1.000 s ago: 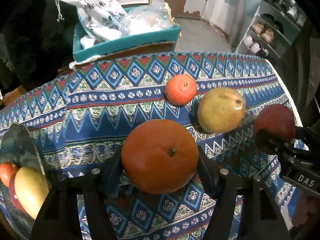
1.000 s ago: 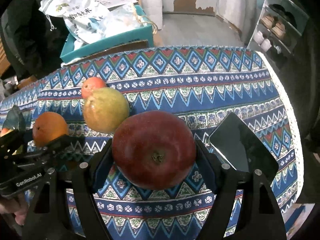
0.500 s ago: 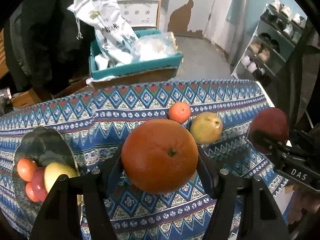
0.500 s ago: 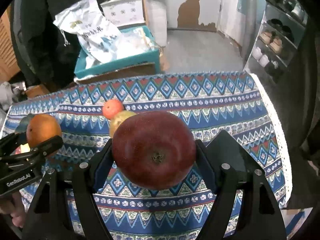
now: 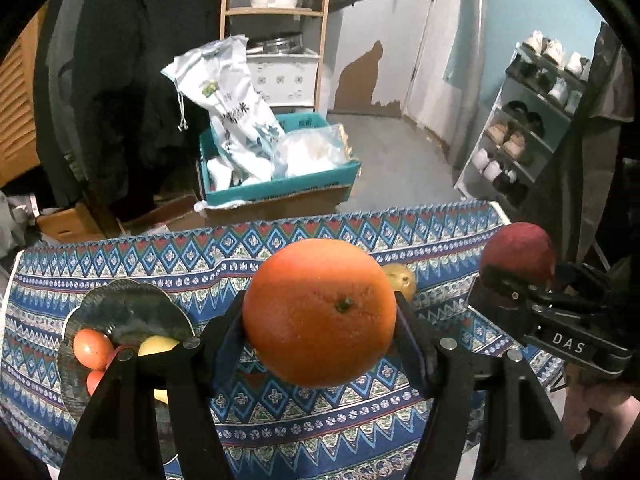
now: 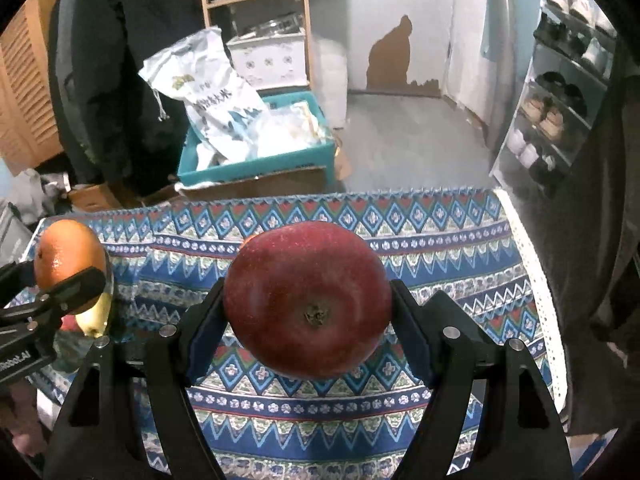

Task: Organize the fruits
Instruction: 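Lift and carry the red apple in the right tool while the left tool carries the orange to the plate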

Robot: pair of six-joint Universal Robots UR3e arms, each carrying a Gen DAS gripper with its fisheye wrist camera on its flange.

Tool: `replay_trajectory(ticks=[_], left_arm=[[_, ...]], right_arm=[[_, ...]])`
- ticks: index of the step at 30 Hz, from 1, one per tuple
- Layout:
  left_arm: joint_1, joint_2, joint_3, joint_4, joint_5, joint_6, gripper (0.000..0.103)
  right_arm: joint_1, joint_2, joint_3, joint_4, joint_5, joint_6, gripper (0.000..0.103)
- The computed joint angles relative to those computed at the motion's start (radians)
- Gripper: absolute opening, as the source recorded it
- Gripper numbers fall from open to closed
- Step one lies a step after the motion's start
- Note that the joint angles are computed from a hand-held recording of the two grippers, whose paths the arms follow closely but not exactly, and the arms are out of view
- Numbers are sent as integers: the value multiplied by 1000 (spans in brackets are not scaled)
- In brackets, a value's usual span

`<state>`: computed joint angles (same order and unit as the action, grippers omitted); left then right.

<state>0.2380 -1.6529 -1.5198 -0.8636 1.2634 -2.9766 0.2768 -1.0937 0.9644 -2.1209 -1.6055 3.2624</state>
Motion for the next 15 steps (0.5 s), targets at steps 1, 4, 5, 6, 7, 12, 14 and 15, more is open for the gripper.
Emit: replay_trajectory(ticks=[1,4,5,6,7,12,14,15], left_arm=[[5,11,-2,-2,-6,1,69],[18,40,-11,-9,-21,7,69],[25,53,-17,-14,-30,9,69],[33,64,-19,-20,-39,13,69],[38,71,-18,-26,-44,15,69],[70,120,-26,-42,-81,24,69],[80,136,-30,-41,-86,30,69],[89,143,-32,-41,-93,34,69]], right_arm=[[2,-6,1,-1,0,-1,77],[6,-22,-4,-3,-1,-4,77],[8,-28,-6,-3,-2,-4,77],[10,-33,-7,-3,-2,-4,77],[9,-38,-3,-6,0,-6,77],[17,-54,-10,-14,1,-7,77],[21,-60,-15,-16,0,-11,77],[24,-60,-19,-16,-3,-11,77]])
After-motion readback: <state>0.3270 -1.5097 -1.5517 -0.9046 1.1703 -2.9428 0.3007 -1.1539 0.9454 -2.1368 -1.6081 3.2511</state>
